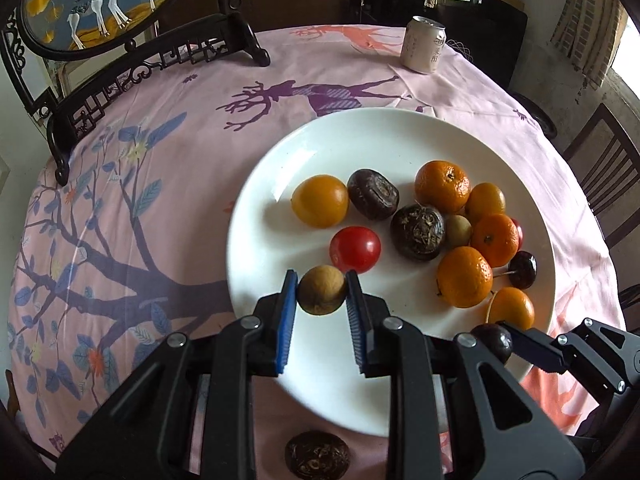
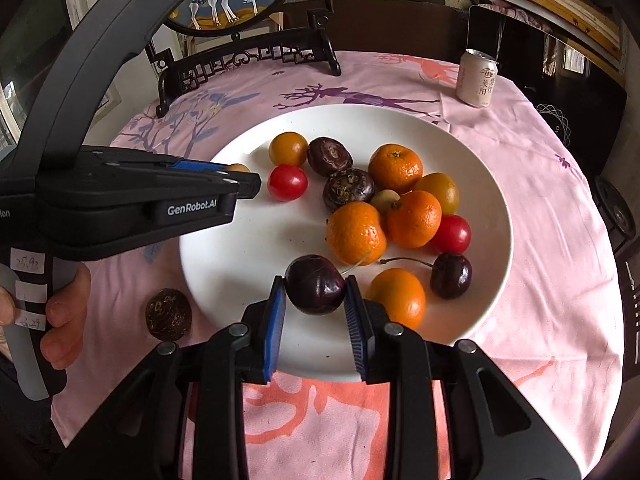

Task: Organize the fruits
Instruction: 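Lower both fruits onto the white plate and open both tools, then grasp a red plum with the right tool while the left tool grasps the last dark brown fruit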

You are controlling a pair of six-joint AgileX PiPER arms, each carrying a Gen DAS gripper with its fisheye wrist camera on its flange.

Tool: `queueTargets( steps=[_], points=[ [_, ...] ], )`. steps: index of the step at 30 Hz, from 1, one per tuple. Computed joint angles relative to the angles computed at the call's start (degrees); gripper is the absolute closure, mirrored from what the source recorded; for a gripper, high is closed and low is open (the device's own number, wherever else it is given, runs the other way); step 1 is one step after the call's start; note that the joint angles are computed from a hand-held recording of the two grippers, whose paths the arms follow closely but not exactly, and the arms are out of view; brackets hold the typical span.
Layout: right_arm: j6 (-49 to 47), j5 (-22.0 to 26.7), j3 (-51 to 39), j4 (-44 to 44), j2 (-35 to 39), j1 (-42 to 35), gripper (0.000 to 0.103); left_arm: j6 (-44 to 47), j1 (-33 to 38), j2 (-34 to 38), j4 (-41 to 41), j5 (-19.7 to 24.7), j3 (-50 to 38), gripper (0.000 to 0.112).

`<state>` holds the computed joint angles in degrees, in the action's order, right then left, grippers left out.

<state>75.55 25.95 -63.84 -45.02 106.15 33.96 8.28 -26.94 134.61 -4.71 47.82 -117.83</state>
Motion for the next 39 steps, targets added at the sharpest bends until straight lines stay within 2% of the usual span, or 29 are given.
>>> queueTargets(
  steps=[1, 2, 3, 4, 5, 6, 8, 10, 14, 16, 19, 21, 27, 29, 30, 31, 35, 37, 39],
  points=[
    [0.56, 0.00, -0.11, -0.59, 0.13, 0.02, 0.073, -0.35, -0.03, 0.21, 0.25, 0.19, -0.33, 0.087],
    [1.27, 0.04, -0.13, -1.24, 0.12, 0.10, 0.068, -0.50, 0.05, 0.14, 0.24, 0.28, -0.32, 0.081],
    [1.83, 0.65, -0.23, -1.61, -0.01, 0.34, 0.058, -0.15, 0.25, -0.32, -0.32, 0.25, 0.13, 0.075],
    [3.28, 1.20, 0.17, -2.82, -0.56, 0.75, 0.057, 0.42, 0.55, -1.46, -1.02, -0.61, 1.62, 0.060],
    [5.49, 2.41, 0.74, -4.64, -1.39, 1.64, 0.052, 0.84, 0.78, -3.54, -1.50, -2.80, 4.68, 0.053],
    [7.41, 3.78, 1.36, -6.33, -2.31, 2.68, 0.048, 1.44, 0.98, -6.25, -1.90, -5.58, 8.60, 0.052],
    [11.43, 6.46, 3.32, -9.60, -4.69, 5.56, 0.048, 4.13, 1.66, -12.38, -4.41, -10.78, 17.17, 0.051],
    [13.76, 8.45, 5.64, -10.46, -6.93, 9.00, 0.047, 8.23, 2.81, -18.84, -8.43, -15.86, 26.31, 0.044],
    [23.86, 6.67, 11.46, -14.26, -9.33, 15.83, 0.045, 12.20, 4.54, -30.65, -11.57, -27.78, 45.18, 0.039],
    [29.03, 4.35, 12.81, -16.31, -8.60, 17.35, 0.045, 20.62, 6.49, -34.08, -19.97, -30.87, 51.93, 0.038],
    [31.52, 0.46, 12.20, -17.02, -6.02, 16.52, 0.045, 29.38, 9.68, -35.45, -28.73, -30.94, 56.89, 0.038],
    [30.33, -1.22, 10.63, -16.09, -4.15, 15.52, 0.045, 32.14, 11.61, -35.90, -31.12, -31.11, 59.14, 0.038],
    [23.88, -0.53, 4.81, -11.92, 1.35, 14.13, 0.045, 40.08, 16.50, -35.85, -38.09, -30.00, 62.01, 0.038],
    [22.33, 0.19, 3.66, -10.88, 2.52, 13.72, 0.047, 40.58, 16.83, -35.82, -38.51, -29.76, 62.21, 0.038],
    [22.47, -0.06, 3.61, -11.15, 2.77, 13.45, 0.060, 40.56, 16.72, -35.78, -38.46, -29.74, 62.25, 0.038],
    [21.52, -0.02, 3.40, -10.32, 3.02, 13.18, 0.064, 40.12, 16.37, -35.71, -38.07, -29.74, 62.19, 0.038],
    [22.95, -0.19, 5.98, -10.50, 0.39, 13.83, 0.064, 37.93, 13.68, -34.15, -35.95, -29.15, 60.97, 0.038],
    [24.66, 3.06, 7.62, -11.34, -2.22, 16.12, 0.064, 37.13, 11.54, -32.14, -35.09, -28.99, 59.68, 0.038],
    [27.38, 6.62, 9.77, -12.63, -5.07, 18.79, 0.064, 31.75, 8.99, -29.30, -30.08, -29.35, 57.63, 0.038]
  ],
)
